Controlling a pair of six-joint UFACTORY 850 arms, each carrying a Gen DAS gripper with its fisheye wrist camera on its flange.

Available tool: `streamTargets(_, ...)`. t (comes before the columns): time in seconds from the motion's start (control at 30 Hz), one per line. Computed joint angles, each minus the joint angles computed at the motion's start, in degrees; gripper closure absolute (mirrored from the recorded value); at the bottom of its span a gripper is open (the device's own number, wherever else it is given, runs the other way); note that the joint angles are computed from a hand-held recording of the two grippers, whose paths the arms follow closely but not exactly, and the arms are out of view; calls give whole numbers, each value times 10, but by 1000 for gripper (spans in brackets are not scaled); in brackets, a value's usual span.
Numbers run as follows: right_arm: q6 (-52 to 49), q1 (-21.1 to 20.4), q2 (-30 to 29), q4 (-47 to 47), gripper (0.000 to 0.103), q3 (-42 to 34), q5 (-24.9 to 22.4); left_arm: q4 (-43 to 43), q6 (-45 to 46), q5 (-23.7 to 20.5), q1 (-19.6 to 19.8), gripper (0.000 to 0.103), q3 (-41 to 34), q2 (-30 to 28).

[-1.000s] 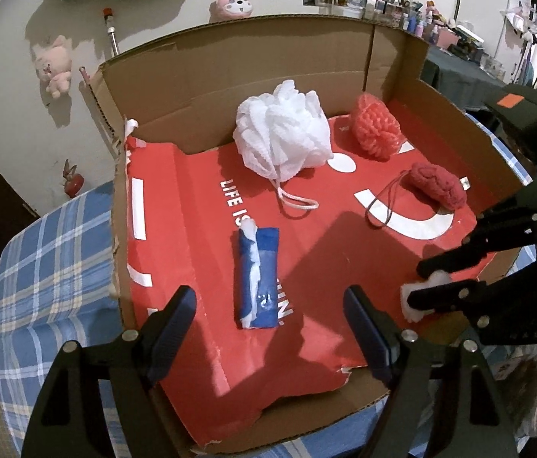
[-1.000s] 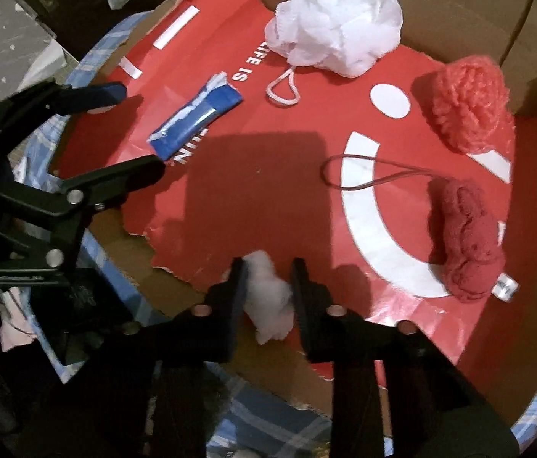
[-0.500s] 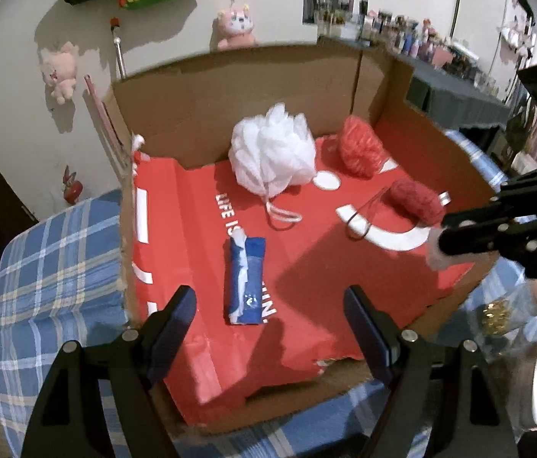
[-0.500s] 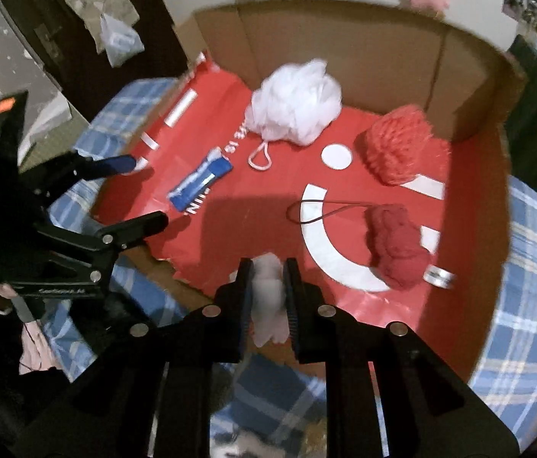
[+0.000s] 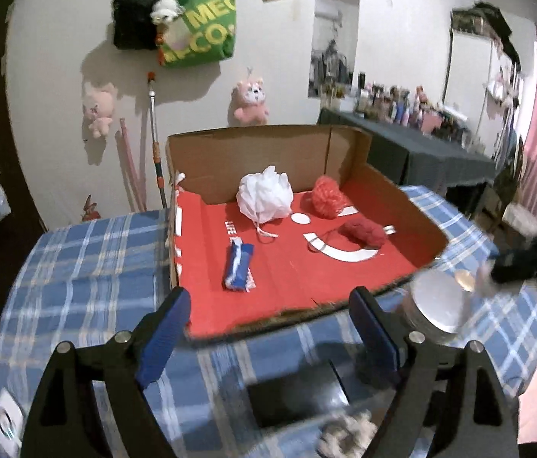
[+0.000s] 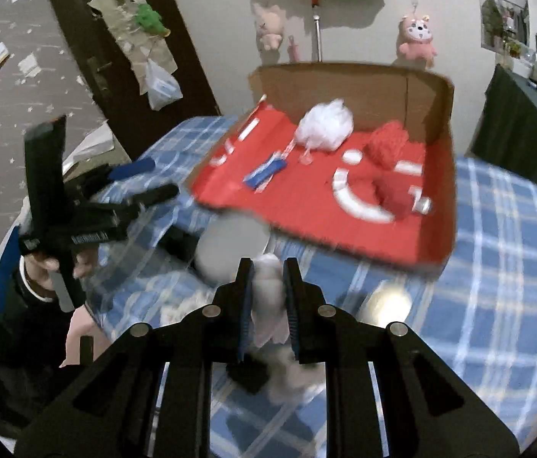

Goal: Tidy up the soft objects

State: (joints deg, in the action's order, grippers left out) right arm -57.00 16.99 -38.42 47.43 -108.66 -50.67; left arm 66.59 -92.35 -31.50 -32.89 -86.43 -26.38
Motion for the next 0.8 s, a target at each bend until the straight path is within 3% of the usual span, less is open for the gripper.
streamTargets(0.1,-53,9,40,32,87,98,46,74,-116,-2,-21,16,50,24)
streamTargets(0.2,-90,19,57,67,87,161,92,98,-166,6,-34,16,76,34)
streamTargets(0.4,-125,30,56,113,87,210,146,124,-207,-14,-67,16,96,29)
streamTargets(0.5,-159,44,70,123,87,242,228,143,-238,-15,-75,13,105,29)
streamTargets(0.8,-319,54,93,270,82,297,295,184,-290,-20,-91,11,114,19)
